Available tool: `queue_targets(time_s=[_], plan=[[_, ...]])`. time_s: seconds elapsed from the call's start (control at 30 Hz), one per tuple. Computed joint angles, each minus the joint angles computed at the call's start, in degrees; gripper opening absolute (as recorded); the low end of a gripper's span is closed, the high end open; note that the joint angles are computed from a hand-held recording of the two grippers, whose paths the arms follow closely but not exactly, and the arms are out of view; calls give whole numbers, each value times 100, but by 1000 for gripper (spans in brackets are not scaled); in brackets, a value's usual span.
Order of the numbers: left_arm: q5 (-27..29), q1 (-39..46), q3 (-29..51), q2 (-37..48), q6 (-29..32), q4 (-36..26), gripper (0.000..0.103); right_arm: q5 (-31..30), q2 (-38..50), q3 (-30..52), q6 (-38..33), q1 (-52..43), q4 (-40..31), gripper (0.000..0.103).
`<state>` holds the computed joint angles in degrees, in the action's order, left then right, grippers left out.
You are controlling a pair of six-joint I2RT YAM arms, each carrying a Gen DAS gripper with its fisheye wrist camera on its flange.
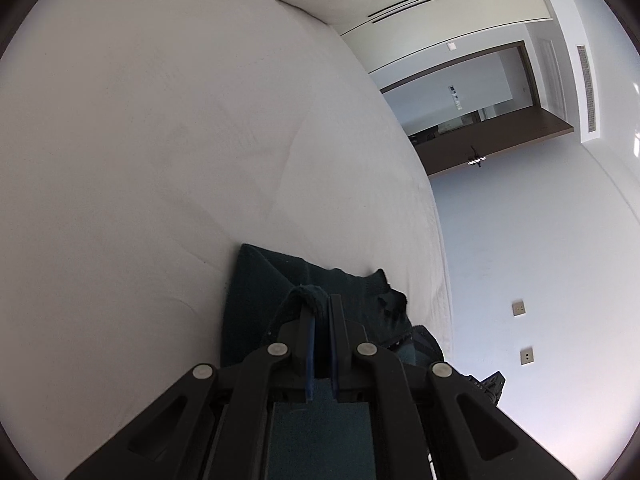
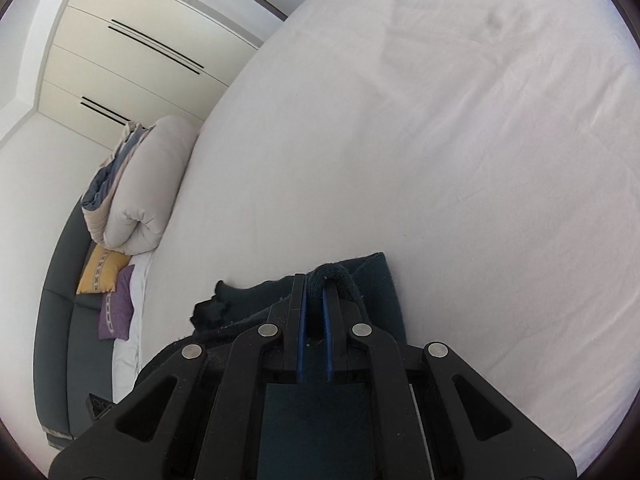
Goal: Fold small clothes
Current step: 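Lift the hem with both grippers and fold it toward the collar, then lower the hem onto the collar and open both grippers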
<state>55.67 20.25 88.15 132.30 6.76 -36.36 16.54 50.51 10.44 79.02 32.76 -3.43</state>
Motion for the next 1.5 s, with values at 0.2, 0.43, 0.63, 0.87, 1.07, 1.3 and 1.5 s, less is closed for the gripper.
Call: queue_targets(time_s=[0.2,0.43,0.63,0.87,1.07,1.3,1.5], plan=[[-21,-19,29,280,-400,593,41,-648,1852,-97,-528,-802,1985,12],[-23,209,-992,-550,7,1044,54,955,553,35,76,-189,488,76],[-464,-533,-2586,-1703,806,1846,54,-566,2982,2081,-1453,418,822,52],[-1186,-906,-3376,-1965,1083,2729,54,-1698,6169,5138,-1992,798,-83,34],[-1299,-579,-3202,-1447,1305,2936,52,-362,6965,5673,-1872,289,-184,21],[-1499,-343,-3975,-2102,1764,3339,52,-40,6111,4724,-1720,635,834,24],[-1713,-122,-4713,-2587,2314,3780,67,-891,6970,5217,-2061,1192,1031,24]])
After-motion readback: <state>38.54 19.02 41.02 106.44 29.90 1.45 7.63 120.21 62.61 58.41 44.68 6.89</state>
